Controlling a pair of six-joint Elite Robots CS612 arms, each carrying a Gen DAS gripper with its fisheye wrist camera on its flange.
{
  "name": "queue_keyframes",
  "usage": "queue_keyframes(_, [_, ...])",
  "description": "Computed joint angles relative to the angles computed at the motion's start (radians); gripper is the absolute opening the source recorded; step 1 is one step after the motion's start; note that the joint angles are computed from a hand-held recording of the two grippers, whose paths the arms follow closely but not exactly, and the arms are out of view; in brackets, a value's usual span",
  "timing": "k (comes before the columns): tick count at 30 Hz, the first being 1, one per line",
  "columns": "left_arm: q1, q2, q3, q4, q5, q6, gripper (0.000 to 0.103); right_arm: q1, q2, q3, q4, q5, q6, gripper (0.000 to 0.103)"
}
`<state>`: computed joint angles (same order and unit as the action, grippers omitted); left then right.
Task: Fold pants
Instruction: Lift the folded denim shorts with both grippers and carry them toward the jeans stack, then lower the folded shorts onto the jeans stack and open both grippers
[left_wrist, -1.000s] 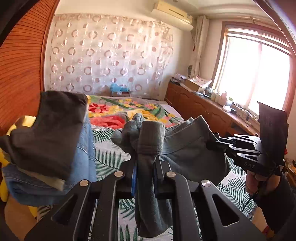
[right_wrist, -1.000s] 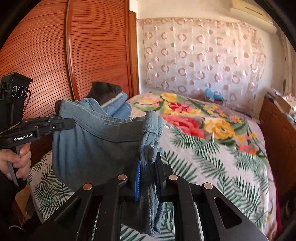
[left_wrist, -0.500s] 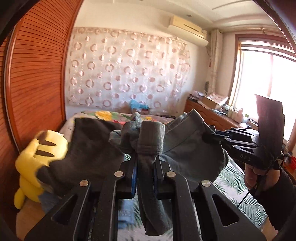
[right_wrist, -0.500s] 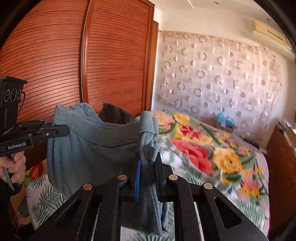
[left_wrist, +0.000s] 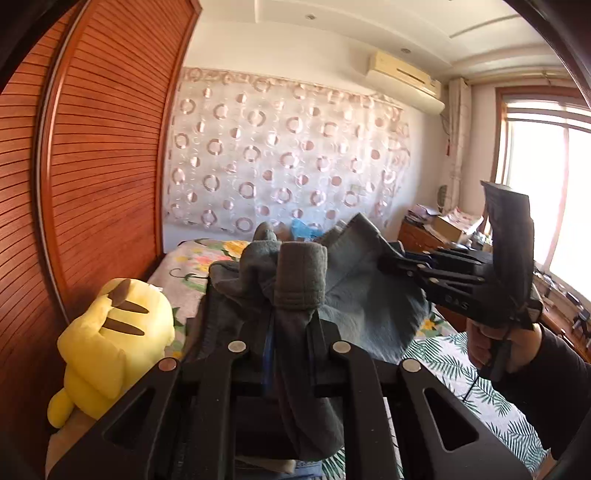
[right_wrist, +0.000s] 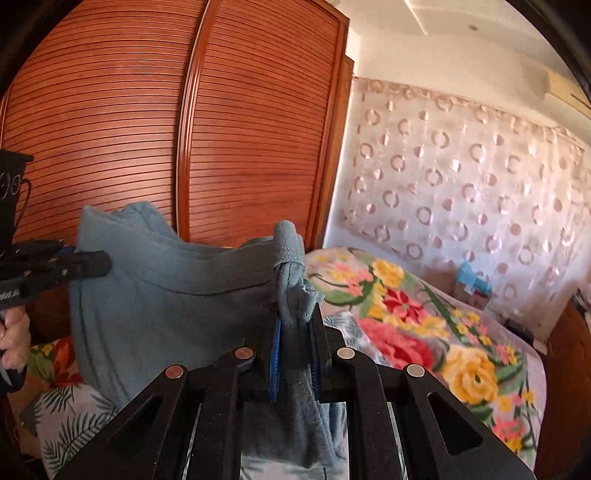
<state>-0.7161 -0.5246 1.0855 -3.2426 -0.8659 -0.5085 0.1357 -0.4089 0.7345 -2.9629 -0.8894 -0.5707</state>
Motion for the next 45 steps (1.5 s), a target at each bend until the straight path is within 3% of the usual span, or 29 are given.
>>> queue_keyframes(8, [-0.007,0.000,0.027,0.022,0.088,-0.062,0.015,0.020,0.114,-0.224,0.145,0.009,-0.103,0.013])
queue_keyframes(11, [-0.005,-0.001,0.034,0.015,0.089,-0.081,0.015,0.026,0.142,-0.287,0.211,0.013,-0.128,0.013])
queue_keyframes(14, [-0.009,-0.001,0.045,0.029,0.124,-0.142,0.015,0.035,0.184,-0.375,0.270,0.014,-0.145,0.013])
queue_keyframes(20, [-0.006,-0.001,0.059,0.067,0.118,-0.243,0.016,0.048,0.244,-0.508,0.378,-0.007,-0.171,0.013])
queue_keyframes(23, [-0.008,-0.003,0.063,0.083,0.125,-0.256,0.016,0.048,0.241,-0.508,0.399,-0.004,-0.158,0.013])
queue_keyframes(28, [-0.012,-0.009,0.074,0.141,0.136,-0.321,0.017,0.046,0.222,-0.478,0.381,-0.002,-0.124,0.040])
queue_keyframes(29, [-0.011,-0.009,0.074,0.151,0.133,-0.331,0.017,0.042,0.205,-0.446,0.364,0.002,-0.110,0.042])
queue_keyframes(32, [-0.012,-0.009,0.083,0.163,0.129,-0.357,0.017,0.023,0.147,-0.322,0.311,0.021,-0.120,0.042])
queue_keyframes(34, [-0.013,-0.010,0.086,0.176,0.130,-0.371,0.017,0.014,0.129,-0.288,0.350,0.024,-0.158,0.042])
queue_keyframes(40, [-0.016,-0.020,0.096,0.219,0.126,-0.383,0.018,0.011,0.173,-0.366,0.398,-0.071,-0.107,0.042])
queue_keyframes(43, [-0.020,-0.024,0.098,0.240,0.139,-0.382,0.019,0.010,0.189,-0.404,0.434,-0.070,-0.066,0.042])
queue_keyframes(45, [-0.022,-0.028,0.103,0.247,0.148,-0.383,0.020,0.012,0.171,-0.372,0.418,-0.064,-0.047,0.042])
